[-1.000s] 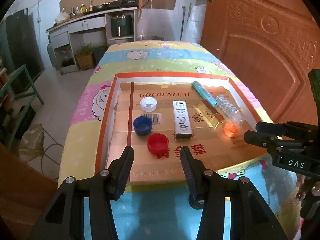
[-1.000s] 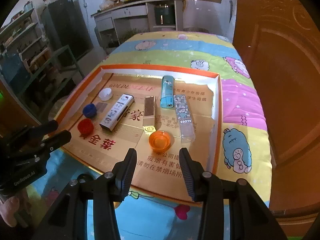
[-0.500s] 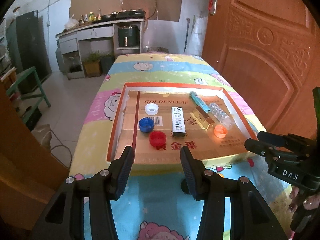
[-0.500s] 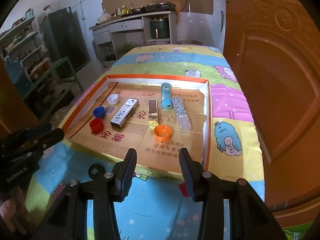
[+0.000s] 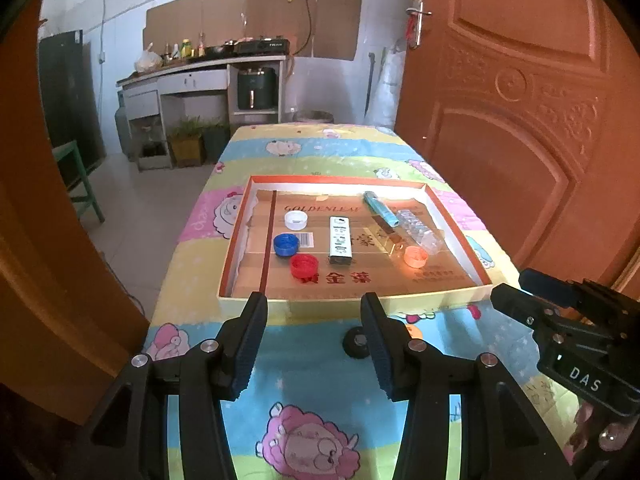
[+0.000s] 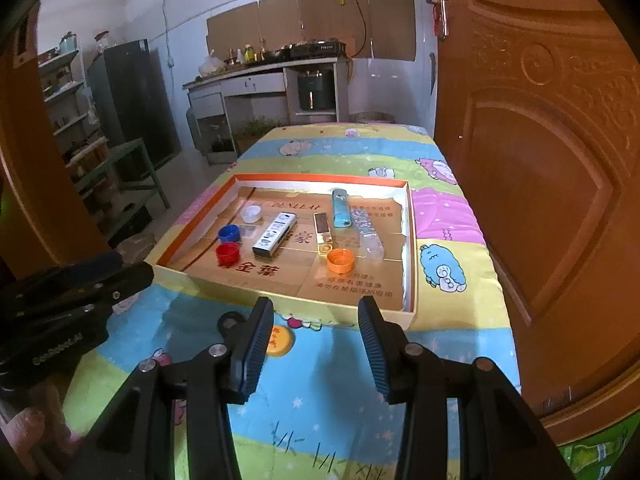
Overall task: Organize rigid objects
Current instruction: 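Withdraw both tools from the lid toward the black and yellow caps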
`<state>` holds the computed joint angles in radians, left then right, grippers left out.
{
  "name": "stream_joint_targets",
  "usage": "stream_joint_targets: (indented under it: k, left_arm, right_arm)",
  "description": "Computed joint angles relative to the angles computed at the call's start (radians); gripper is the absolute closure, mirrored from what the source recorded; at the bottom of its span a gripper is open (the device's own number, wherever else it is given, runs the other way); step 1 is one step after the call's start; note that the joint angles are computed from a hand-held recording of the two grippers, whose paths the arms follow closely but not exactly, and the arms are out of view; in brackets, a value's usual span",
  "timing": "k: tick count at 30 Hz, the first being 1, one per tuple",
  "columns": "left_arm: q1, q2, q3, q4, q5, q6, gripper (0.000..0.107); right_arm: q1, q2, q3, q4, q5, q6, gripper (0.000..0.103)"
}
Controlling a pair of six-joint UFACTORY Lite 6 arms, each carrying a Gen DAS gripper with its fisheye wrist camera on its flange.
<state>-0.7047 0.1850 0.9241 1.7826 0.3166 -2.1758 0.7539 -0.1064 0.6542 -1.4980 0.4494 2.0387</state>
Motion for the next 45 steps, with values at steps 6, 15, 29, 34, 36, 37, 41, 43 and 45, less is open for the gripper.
stream_joint_targets:
  k: [6, 15, 29, 34, 36, 37, 41, 43, 45]
  left_arm:
    - [-0.064, -0.082, -0.074, -0.049, 0.064, 0.016, 0.057]
    - [-0.124, -0.195, -0.184, -0.058, 0.093, -0.026, 0.057]
    - [-0.196, -0.281, -0.348, 0.046, 0.139, -0.201, 0.057]
    - [-0.222, -0.251, -0.372, 0.118, 0.155, -0.301, 0.057]
    - [-0.226, -0.233, -0.373, 0.149, 0.157, -0.337, 0.057]
    - [-0.230, -0.225, -0.372, 0.155, 0.161, -0.347, 0.057]
    - [-0.232, -0.196, -0.366, 0.195, 0.162, -0.392, 0.057]
    - [-0.226, -0.180, -0.362, 0.221, 0.159, -0.416, 0.057]
    - [-0.218, -0.162, -0.359, 0.252, 0.157, -0.443, 0.057]
  right_arm:
    - [0.126, -0.073, -0.052, 0.063, 0.109, 0.018, 0.059]
    - [0.277, -0.133, -0.099, 0.125, 0.260, 0.075, 0.059]
    - [0.415, -0.119, -0.161, 0.153, 0.341, 0.195, 0.059]
    - [0.441, -0.092, -0.169, 0.154, 0.352, 0.247, 0.059]
    - [0.444, -0.077, -0.165, 0.156, 0.356, 0.257, 0.059]
    - [0.448, -0.069, -0.163, 0.158, 0.357, 0.263, 0.059]
    - [0.451, -0.049, -0.161, 0.149, 0.351, 0.292, 0.059]
    - [0.443, -0.029, -0.156, 0.140, 0.345, 0.300, 0.059]
    - [0.435, -0.016, -0.155, 0.126, 0.335, 0.311, 0.059]
